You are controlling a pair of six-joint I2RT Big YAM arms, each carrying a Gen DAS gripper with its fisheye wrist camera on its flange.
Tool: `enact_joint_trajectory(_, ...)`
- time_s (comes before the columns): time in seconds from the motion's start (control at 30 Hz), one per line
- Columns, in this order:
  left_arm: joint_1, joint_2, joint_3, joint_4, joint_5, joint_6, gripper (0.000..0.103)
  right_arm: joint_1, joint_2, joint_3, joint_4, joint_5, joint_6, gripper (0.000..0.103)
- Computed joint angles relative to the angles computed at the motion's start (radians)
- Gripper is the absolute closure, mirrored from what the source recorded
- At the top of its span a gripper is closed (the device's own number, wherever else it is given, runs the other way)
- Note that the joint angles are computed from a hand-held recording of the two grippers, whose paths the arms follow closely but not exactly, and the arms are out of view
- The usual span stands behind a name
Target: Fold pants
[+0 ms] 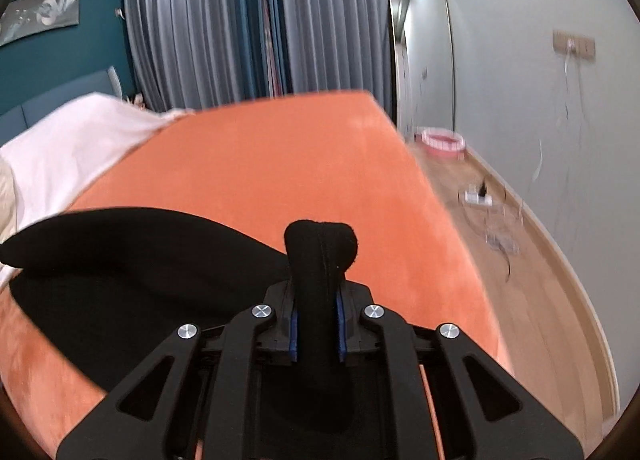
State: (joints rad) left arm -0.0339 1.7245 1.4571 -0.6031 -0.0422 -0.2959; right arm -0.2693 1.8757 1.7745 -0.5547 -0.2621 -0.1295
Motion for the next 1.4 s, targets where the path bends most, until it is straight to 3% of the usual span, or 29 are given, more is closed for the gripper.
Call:
enact_joint_trajectory(0.1,-0.009,0.044,-0.005,-0.041,-0.023,-0.022,0.079,-0.006,-0.004,-0.064,-0.025,0.021,-0.037,0.090)
enact_joint_trajectory(0.27,-0.006,0.048,-0.026,-0.013,-0.060,-0.049,0.072,-0.009,-0.003,-0.125,-0.050,0.042,-0.041,0.088)
enact_joint_trajectory(0.37,-0.020,0.038,-0.030,-0.038,-0.129,-0.061,0.049,-0.015,-0.024,-0.162,-0.031,0.028,-0.014,0.083)
enact_joint_trajectory(0.43,-0.035,0.019,-0.037,-0.074,-0.213,-0.071,0.023,-0.024,-0.049,-0.201,-0.012,0.024,0.007,0.067)
enact_joint_trajectory(0.47,-0.040,0.006,-0.045,-0.083,-0.242,-0.075,0.021,-0.033,-0.060,-0.213,-0.010,0.022,0.016,0.060)
enact_joint_trajectory(0.6,-0.066,-0.090,-0.115,-0.077,-0.309,-0.115,0.020,-0.104,-0.126,-0.288,0.025,-0.068,0.117,0.051)
enact_joint_trajectory(0.7,-0.109,-0.129,-0.118,-0.074,-0.365,-0.163,0.020,-0.159,-0.172,-0.329,0.069,-0.209,0.218,0.050)
enact_joint_trajectory(0.73,-0.126,-0.133,-0.108,-0.073,-0.368,-0.168,0.020,-0.166,-0.175,-0.327,0.068,-0.244,0.233,0.041)
enact_joint_trajectory(0.77,-0.151,-0.129,-0.088,-0.067,-0.360,-0.173,0.019,-0.167,-0.173,-0.316,0.057,-0.263,0.238,0.026)
enact_joint_trajectory(0.83,-0.192,-0.125,-0.067,-0.054,-0.344,-0.171,0.018,-0.144,-0.134,-0.249,-0.036,-0.247,0.179,0.012)
enact_joint_trajectory(0.87,-0.218,-0.113,-0.043,-0.051,-0.336,-0.170,0.018,-0.126,-0.101,-0.201,-0.103,-0.206,0.132,0.021)
enact_joint_trajectory(0.9,-0.241,-0.099,-0.021,-0.052,-0.328,-0.170,0.018,-0.098,-0.057,-0.146,-0.166,-0.139,0.078,0.042)
enact_joint_trajectory(0.93,-0.263,-0.085,0.002,-0.056,-0.323,-0.173,0.018,-0.081,-0.023,-0.098,-0.214,-0.128,0.037,0.093)
enact_joint_trajectory(0.97,-0.287,-0.066,0.031,-0.064,-0.312,-0.178,0.018,-0.067,-0.011,-0.082,-0.213,-0.120,0.020,0.094)
enact_joint_trajectory(1.0,-0.304,-0.055,0.047,-0.066,-0.305,-0.179,0.018,-0.045,-0.046,-0.095,-0.161,-0.083,-0.025,0.094)
enact_joint_trajectory(1.07,-0.334,-0.042,0.062,-0.058,-0.286,-0.182,0.018,-0.014,-0.170,-0.211,0.060,-0.084,-0.128,0.094)
enact_joint_trajectory(1.1,-0.346,-0.036,0.066,-0.056,-0.278,-0.182,0.017,-0.006,-0.207,-0.254,0.130,-0.070,-0.175,0.093)
enact_joint_trajectory(1.13,-0.361,-0.028,0.071,-0.059,-0.275,-0.186,0.017,0.003,-0.239,-0.309,0.208,-0.013,-0.253,0.083)
enact_joint_trajectory(1.17,-0.370,-0.023,0.069,-0.055,-0.269,-0.186,0.017,0.007,-0.249,-0.350,0.263,0.057,-0.322,0.066)
enact_joint_trajectory(1.23,-0.394,-0.001,0.079,-0.073,-0.279,-0.190,0.017,-0.009,-0.214,-0.381,0.234,0.227,-0.431,0.060)
enact_joint_trajectory(1.3,-0.408,0.018,0.092,-0.089,-0.285,-0.185,0.017,-0.050,-0.207,-0.422,0.192,0.318,-0.420,0.060)
enact_joint_trajectory(1.37,-0.424,0.042,0.118,-0.105,-0.291,-0.183,0.017,-0.093,-0.244,-0.456,0.185,0.238,-0.322,0.059)
enact_joint_trajectory(1.4,-0.429,0.051,0.126,-0.103,-0.280,-0.182,0.017,-0.121,-0.266,-0.459,0.169,0.153,-0.229,0.059)
